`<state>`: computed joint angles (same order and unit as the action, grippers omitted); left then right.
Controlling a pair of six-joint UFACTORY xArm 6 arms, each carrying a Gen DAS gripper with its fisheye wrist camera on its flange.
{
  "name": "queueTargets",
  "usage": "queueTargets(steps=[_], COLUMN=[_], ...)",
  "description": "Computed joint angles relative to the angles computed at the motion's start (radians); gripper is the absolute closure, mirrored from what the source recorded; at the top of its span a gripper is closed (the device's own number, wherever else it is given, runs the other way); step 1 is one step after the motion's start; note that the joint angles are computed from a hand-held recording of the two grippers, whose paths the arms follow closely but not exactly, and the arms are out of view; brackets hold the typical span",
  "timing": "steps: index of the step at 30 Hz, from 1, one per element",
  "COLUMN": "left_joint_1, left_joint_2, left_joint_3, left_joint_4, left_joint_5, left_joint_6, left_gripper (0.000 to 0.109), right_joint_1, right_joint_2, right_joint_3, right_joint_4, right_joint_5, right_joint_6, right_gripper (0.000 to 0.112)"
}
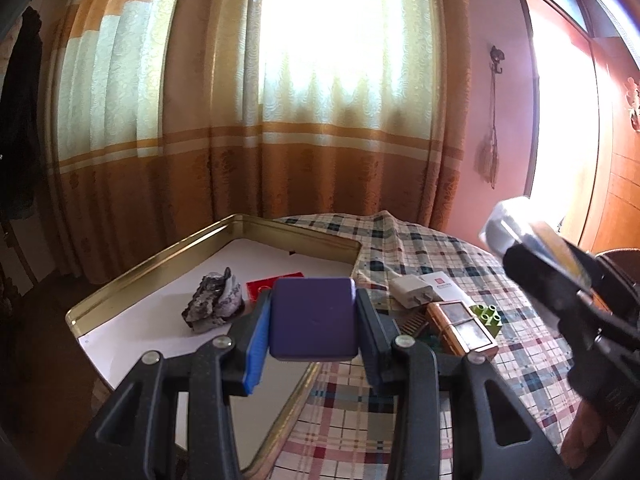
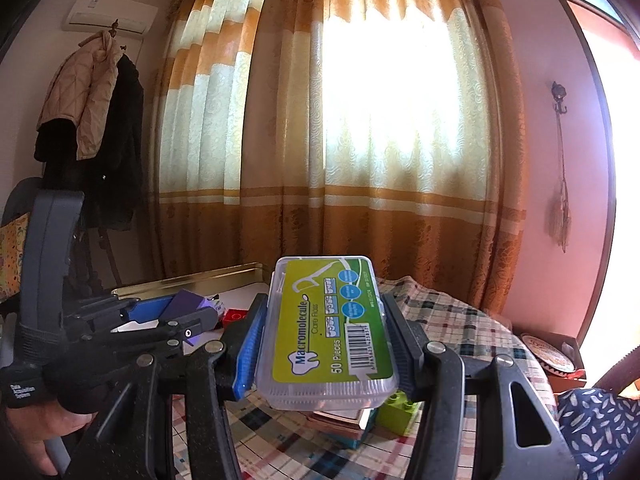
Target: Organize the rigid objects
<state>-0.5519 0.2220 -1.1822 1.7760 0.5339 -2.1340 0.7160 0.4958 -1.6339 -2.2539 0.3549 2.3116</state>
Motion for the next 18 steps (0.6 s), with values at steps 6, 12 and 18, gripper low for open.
queueTargets(steps=[6, 12, 18], left_joint_1=[0.016, 0.026, 0.034], left_joint_2=[-0.012, -0.023, -0.027], left_joint_3=[0.018, 0.031, 0.036], left_joint_4=[-0.001, 0.002, -0.002], left_joint_5=[-0.001, 0.003, 0.000], left_joint_6=[-0.019, -0.026, -0.024], left_gripper=[0.070, 0.070, 0.070], right_joint_1=[0.004, 0.006, 0.009], right_joint_2=[0.034, 0.044, 0.065], right_joint_3=[-0.045, -0.060, -0.089], right_joint_4=[0.022, 0.029, 0.043], right_joint_5=[-0.014, -0.017, -0.031], right_joint_6=[-0.023, -0.025, -0.042], right_gripper=[0.056, 0.056, 0.056])
